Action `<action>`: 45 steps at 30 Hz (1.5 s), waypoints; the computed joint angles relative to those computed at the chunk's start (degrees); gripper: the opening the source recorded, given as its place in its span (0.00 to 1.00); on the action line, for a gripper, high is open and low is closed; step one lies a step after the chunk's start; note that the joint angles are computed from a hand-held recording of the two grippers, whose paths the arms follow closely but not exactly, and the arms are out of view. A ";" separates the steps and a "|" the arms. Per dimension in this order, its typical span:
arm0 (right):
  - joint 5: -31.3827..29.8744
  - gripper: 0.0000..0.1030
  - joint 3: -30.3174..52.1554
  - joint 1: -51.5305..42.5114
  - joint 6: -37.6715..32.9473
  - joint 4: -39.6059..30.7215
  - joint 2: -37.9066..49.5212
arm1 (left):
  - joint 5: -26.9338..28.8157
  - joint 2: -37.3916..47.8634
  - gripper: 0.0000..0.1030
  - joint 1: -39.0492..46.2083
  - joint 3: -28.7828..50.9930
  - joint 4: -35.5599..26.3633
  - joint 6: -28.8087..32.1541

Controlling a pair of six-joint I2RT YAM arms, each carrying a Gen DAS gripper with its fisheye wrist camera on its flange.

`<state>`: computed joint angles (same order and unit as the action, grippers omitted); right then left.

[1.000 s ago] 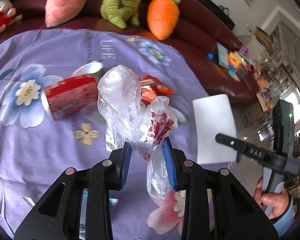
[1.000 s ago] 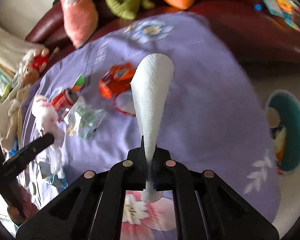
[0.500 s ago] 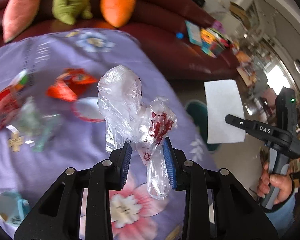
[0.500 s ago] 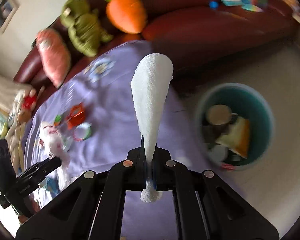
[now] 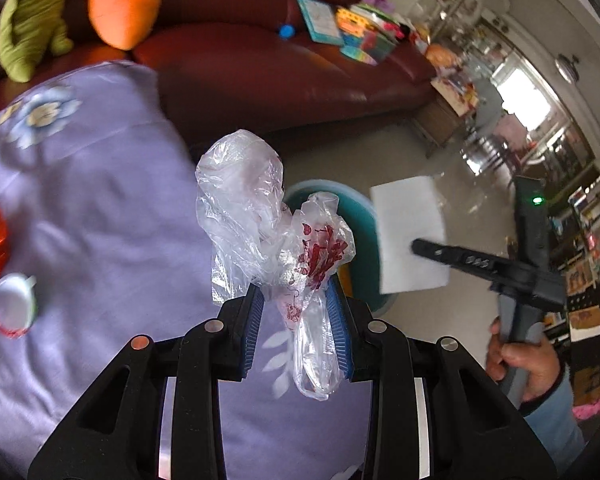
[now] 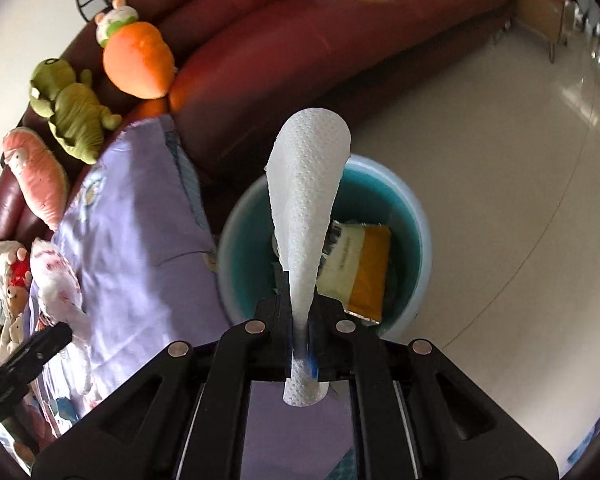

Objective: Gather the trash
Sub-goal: 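Carry the bag and tissue over the teal bucket and open both grippers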

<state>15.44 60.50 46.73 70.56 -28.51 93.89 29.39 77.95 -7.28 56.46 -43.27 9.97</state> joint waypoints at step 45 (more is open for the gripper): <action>-0.73 0.76 -12.78 -5.11 0.85 -0.13 -9.62 | -12.74 14.38 0.89 -20.19 2.24 13.58 -13.72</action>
<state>14.71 47.72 41.62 71.41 -28.64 84.27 16.65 92.33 -27.47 58.70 -29.69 -3.75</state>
